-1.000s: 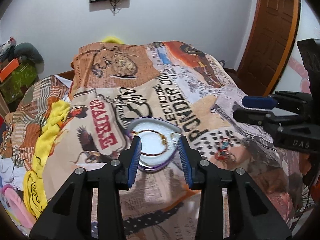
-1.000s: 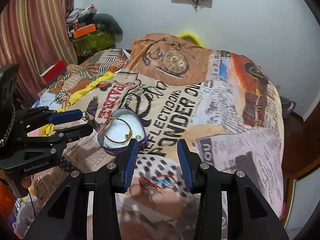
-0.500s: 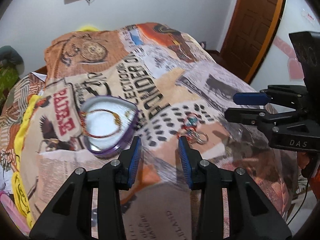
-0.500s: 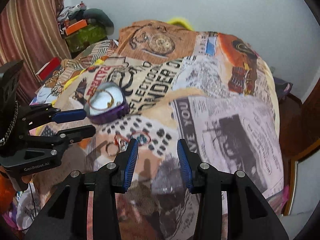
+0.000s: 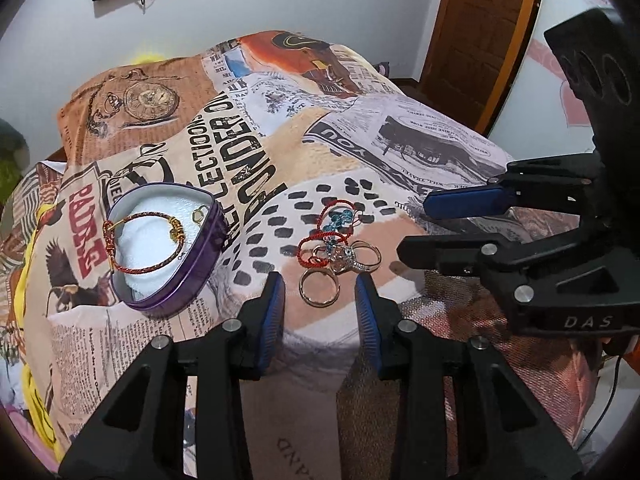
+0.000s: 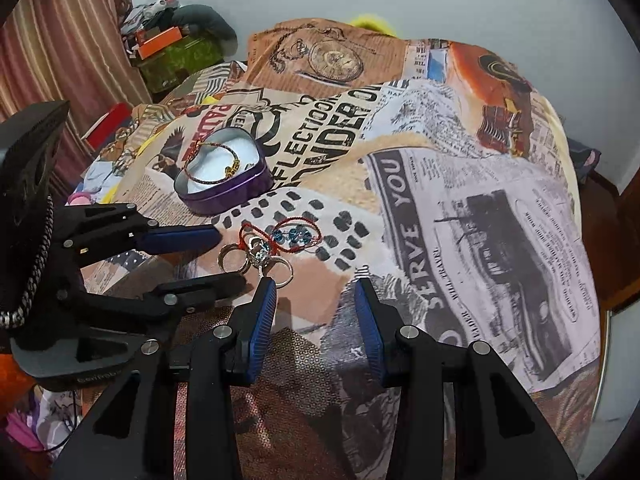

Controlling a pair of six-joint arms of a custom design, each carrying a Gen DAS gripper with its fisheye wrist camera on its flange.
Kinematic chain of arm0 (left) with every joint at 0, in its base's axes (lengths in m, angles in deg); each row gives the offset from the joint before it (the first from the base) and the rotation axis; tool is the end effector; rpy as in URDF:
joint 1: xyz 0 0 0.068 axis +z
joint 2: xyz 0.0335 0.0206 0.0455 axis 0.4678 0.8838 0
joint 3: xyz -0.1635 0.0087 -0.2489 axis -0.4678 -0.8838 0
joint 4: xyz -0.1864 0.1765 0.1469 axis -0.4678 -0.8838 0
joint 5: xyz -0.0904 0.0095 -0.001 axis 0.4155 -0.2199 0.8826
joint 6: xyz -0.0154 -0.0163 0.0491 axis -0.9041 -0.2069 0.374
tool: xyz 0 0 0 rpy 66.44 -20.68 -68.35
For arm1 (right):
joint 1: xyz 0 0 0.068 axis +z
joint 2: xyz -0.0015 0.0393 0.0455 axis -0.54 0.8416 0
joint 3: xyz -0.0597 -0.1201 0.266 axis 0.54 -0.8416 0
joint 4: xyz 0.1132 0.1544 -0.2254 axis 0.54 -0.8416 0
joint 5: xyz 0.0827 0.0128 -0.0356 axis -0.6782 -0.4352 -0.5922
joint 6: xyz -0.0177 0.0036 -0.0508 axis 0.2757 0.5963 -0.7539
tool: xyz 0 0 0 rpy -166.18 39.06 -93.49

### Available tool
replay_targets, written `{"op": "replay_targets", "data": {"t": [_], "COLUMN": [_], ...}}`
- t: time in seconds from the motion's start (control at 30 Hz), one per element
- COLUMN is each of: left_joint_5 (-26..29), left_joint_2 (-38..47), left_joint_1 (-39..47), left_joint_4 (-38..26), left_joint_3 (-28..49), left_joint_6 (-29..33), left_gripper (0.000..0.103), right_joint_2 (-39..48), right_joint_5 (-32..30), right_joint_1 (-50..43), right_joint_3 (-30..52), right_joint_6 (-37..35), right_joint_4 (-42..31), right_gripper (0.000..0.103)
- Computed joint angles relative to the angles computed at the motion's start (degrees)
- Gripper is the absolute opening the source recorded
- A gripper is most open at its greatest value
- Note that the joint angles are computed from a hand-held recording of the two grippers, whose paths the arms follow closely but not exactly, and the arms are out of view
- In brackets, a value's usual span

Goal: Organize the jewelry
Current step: 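Move both grippers toward the remaining rings and blue-stone cord, then close the left gripper on a gold ring while the right gripper grasps a silver ring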

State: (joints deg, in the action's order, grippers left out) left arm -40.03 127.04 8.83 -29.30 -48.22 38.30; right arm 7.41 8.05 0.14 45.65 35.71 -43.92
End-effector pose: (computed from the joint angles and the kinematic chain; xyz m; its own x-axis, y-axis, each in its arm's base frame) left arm 0.2236 -0.0755 0.1690 -0.7952 0.0653 -0.6028 0.1440 0.9861 -0.0832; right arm 0.2272 0.1558 0.2322 -0.6498 -0.5476 -0.5271 -0.6987 0.7034 0.1305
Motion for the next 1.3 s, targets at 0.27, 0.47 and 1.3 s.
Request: {"op": "replay_targets", "data": {"t": [0.27,0.47,1.3], "left_joint_5": [3.7,2.7,2.5], "left_joint_2": [-0.7,-3.2,-11.2], "left_joint_1": [3.4,4.0,6.4], "left_joint_4": [1.0,0.1,-4.2], "left_joint_3": [-0.9,-2.2,-2.9], "left_joint_6": [1.0,0.9,-0.3], "left_gripper": [0.02,0.02,0.02], "right_joint_2": [1.6,3.8,-0.1], "right_joint_5": [-0.5,1.7,3.9], "right_joint_1": [1.7,4.3,7.1], "right_joint_3": [0.4,1.1,0.9], "right_joint_6": [-0.6,-1.7,0.1], "right_joint_4": [1.0,1.8,2.7], "right_gripper": [0.037,0.037,0.02]}}
